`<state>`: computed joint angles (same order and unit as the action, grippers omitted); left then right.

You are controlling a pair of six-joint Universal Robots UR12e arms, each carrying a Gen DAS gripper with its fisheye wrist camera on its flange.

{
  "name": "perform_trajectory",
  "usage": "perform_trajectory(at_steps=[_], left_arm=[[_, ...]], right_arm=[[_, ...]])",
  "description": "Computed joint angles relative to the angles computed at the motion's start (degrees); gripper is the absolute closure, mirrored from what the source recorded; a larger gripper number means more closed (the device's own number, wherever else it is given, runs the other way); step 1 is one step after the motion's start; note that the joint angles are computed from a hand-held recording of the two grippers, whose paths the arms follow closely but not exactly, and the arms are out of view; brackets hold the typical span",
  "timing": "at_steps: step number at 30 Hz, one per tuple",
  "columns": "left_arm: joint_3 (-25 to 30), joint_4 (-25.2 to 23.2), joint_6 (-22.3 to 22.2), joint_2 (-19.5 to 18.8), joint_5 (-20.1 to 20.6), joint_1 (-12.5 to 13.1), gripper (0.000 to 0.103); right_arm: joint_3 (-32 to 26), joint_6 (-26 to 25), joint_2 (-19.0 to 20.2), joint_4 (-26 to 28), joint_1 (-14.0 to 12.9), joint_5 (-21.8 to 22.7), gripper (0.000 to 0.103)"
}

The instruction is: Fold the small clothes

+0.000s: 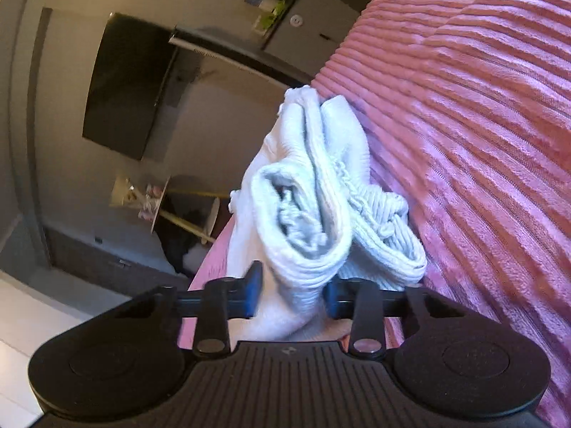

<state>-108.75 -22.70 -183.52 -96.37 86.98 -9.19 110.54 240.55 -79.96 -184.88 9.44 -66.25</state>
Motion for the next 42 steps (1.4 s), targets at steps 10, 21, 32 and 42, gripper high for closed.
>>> perform_trajectory(at_steps=[10, 21, 32, 42], left_arm=[[-0.69, -0.89, -10.48, 0.85, -0.43, 1.67, 0.038], [-1.66, 2.17, -8.46, 4.69, 2.65, 3.84, 0.025], [6.55, 3.38, -1.28, -4.71, 6.32, -0.87, 0.018], [5.54, 5.13, 4.74, -4.90, 11.23, -2.44, 0.004]], right_arm=[[0.53, -6.22, -1.94, 5.23, 1.27, -9.51, 0.089], [-1.88, -19.13, -4.12, 9.31, 2.31, -16.25, 0.071], [-14.55, -51.46, 5.65, 18.79, 9.33, -37.71, 0.068], [-9.42, -42.64, 3.27, 14.84, 5.97, -29.99, 0.034]])
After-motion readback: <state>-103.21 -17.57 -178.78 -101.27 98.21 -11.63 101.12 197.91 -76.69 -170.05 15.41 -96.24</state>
